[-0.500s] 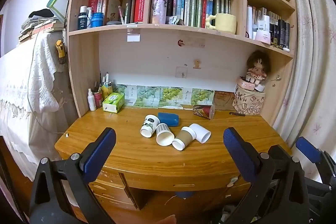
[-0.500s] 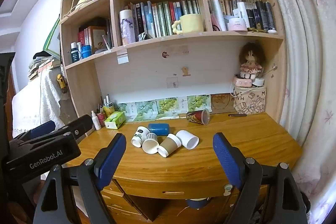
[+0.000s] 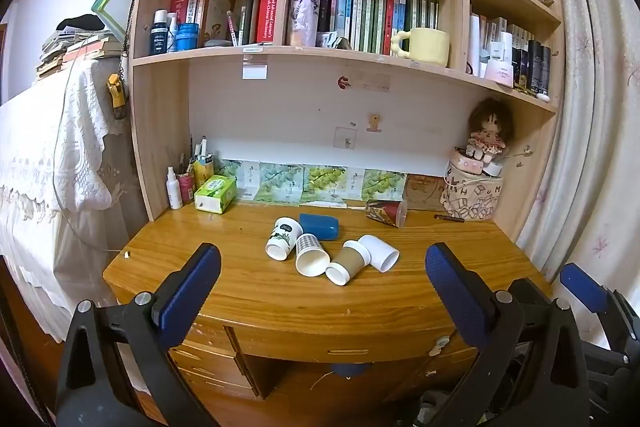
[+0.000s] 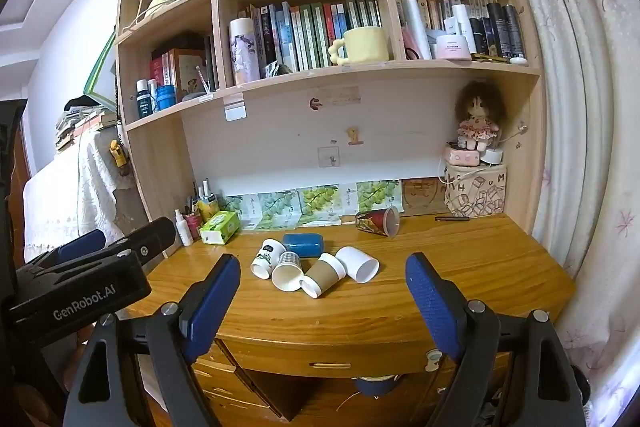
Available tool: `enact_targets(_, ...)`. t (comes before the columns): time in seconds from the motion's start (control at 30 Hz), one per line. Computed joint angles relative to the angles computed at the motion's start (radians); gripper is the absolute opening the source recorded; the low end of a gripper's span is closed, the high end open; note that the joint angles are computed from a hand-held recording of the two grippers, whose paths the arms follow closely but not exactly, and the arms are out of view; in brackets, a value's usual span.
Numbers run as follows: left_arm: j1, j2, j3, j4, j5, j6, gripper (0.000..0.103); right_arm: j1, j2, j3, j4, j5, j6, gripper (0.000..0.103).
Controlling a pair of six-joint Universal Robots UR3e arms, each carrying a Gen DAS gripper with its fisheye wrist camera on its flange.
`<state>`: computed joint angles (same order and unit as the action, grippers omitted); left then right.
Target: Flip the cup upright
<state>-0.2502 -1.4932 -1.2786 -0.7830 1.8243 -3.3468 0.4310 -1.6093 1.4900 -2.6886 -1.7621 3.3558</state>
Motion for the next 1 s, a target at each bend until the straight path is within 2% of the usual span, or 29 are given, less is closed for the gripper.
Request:
enact_targets(0.33, -0.017, 0.004, 0.016, -0.039, 0.02, -0.015, 0.102, 0.025, -0.04, 0.053, -0.002, -0.01, 0.012, 0.085)
enact_targets(0.63, -0.032, 0.042, -0.026, -0.027, 0.046, -0.019, 0.102, -0.001, -0.05, 0.048, 0.007, 0.039, 0.007, 0.085)
enact_targets(1.0, 0.032, 0.0, 0.03, -0.069, -0.043, -0.021, 0.102, -0.026, -0.032, 0.032, 0.01, 0.075, 0.011, 0.085)
